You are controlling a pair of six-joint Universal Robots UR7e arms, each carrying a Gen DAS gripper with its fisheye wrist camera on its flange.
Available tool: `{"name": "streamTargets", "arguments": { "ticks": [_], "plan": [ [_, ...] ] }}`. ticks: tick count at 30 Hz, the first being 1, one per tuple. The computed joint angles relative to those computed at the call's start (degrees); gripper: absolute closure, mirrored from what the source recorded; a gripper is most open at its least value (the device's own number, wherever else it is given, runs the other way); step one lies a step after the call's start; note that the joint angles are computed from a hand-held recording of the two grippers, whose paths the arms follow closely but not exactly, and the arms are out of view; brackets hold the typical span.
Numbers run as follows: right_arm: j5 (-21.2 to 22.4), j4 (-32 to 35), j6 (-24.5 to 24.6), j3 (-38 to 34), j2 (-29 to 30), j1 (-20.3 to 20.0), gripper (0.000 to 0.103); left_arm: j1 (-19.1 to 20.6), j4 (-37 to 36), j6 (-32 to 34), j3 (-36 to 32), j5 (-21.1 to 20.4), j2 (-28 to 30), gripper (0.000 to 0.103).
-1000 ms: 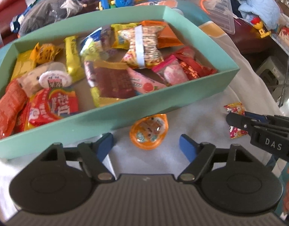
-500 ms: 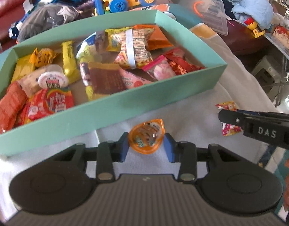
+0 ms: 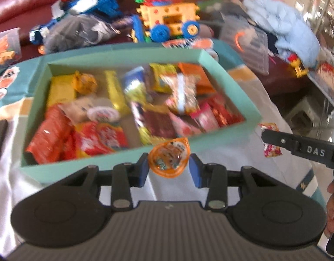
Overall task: Organize snacks
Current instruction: 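Carry the orange candy and floral candy into the teal box and open both tools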
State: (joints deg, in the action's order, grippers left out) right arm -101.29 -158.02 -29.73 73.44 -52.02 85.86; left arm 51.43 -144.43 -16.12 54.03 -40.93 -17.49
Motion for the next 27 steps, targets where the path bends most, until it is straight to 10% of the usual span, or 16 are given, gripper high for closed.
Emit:
{"name": "streamTargets", "arguments": {
  "ticks": [27],
  "plan": [
    [-1.27, 12.05, 2.29, -24.92, 14.37, 4.47, 0.083, 3.71, 4.02, 0.80, -15.81, 0.91, 4.30, 0.064]
  ]
}}
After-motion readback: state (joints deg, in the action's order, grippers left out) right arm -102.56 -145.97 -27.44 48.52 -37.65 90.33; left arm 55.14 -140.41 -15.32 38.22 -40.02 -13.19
